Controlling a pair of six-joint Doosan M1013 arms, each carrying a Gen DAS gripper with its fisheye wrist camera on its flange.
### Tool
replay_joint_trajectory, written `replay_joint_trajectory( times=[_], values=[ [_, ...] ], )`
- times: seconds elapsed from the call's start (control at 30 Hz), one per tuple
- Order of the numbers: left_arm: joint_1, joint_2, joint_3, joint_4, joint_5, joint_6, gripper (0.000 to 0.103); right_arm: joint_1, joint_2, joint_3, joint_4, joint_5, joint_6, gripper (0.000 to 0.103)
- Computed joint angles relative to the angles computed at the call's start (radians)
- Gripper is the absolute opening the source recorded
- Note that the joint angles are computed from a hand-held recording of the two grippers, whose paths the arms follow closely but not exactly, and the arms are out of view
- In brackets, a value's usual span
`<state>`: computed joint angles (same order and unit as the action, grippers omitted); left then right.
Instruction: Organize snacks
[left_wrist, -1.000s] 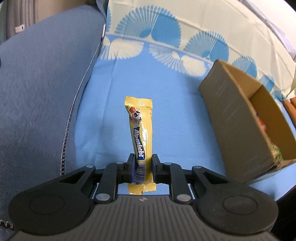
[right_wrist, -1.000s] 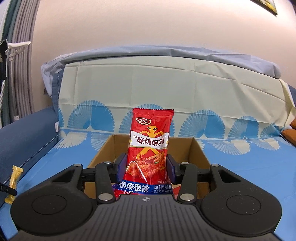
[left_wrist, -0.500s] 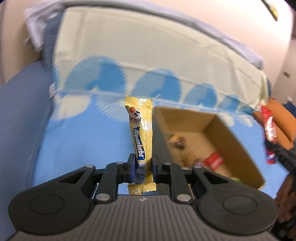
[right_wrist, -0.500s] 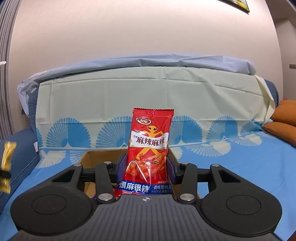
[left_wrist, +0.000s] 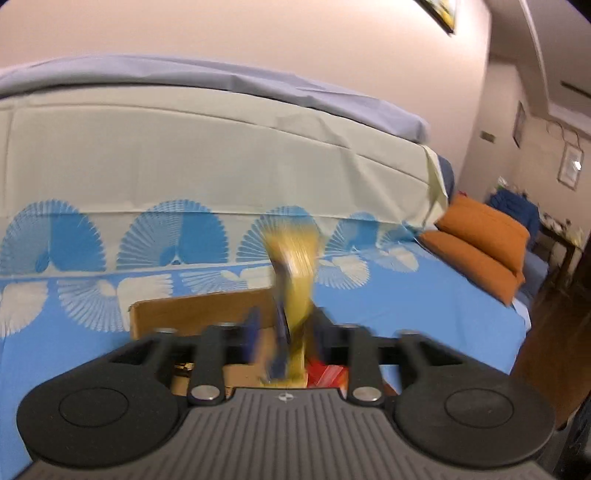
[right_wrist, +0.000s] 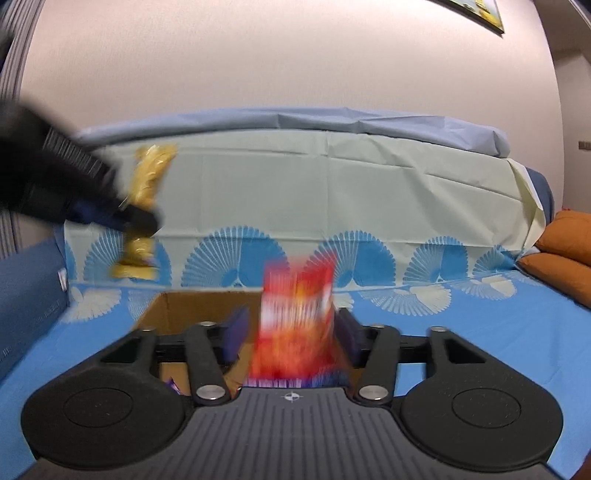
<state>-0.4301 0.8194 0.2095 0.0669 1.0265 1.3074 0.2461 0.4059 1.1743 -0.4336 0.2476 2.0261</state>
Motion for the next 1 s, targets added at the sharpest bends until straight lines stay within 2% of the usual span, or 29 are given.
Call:
replay_joint_trajectory(
  times=[0.07,0.2,0.3,0.4,0.57,0.6,0.67,0.73,0.83,0.9,1.0],
  values=[
    [-0.008,-0.048,0.103,0.024,-0.054,-0.015,0.068,0.001,-0.003,0.004,-0.040,-0.005,0.034,0.074],
    [-0.012,-0.156,0.323,0.070,-0.141,-0.101,0.074,-0.006,-0.003,-0.003,0.029,0.016,0.003,0.086],
    [-0.015,-0.234,0.474,0.129,-0.210,-0.184,0.077,-0.008,-0.002,-0.010,0.069,0.038,-0.020,0.098],
    [-0.016,-0.301,0.595,0.186,-0.255,-0.255,0.078,-0.007,-0.005,-0.011,0.076,0.058,-0.020,0.102],
    [-0.020,-0.361,0.699,0.212,-0.240,-0.303,0.078,0.004,-0.022,0.009,-0.046,0.076,0.053,0.102],
    [-0.019,-0.368,0.712,0.196,-0.236,-0.296,0.081,0.004,-0.026,0.012,-0.046,0.083,0.047,0.102],
    [-0.020,-0.375,0.727,0.180,-0.219,-0.297,0.087,0.001,-0.036,0.021,-0.009,0.093,0.019,0.102],
    [-0.025,-0.371,0.726,0.183,-0.171,-0.302,0.087,-0.007,-0.045,0.023,0.091,0.120,-0.070,0.102],
    [-0.037,-0.364,0.732,0.230,-0.111,-0.366,0.102,-0.014,-0.058,0.022,0.196,0.189,-0.173,0.102],
    [-0.044,-0.369,0.758,0.269,-0.104,-0.429,0.102,-0.014,-0.071,0.038,0.213,0.217,-0.178,0.102],
    [-0.050,-0.370,0.784,0.260,-0.086,-0.443,0.103,-0.002,-0.084,0.061,0.190,0.254,-0.162,0.102]
  ],
)
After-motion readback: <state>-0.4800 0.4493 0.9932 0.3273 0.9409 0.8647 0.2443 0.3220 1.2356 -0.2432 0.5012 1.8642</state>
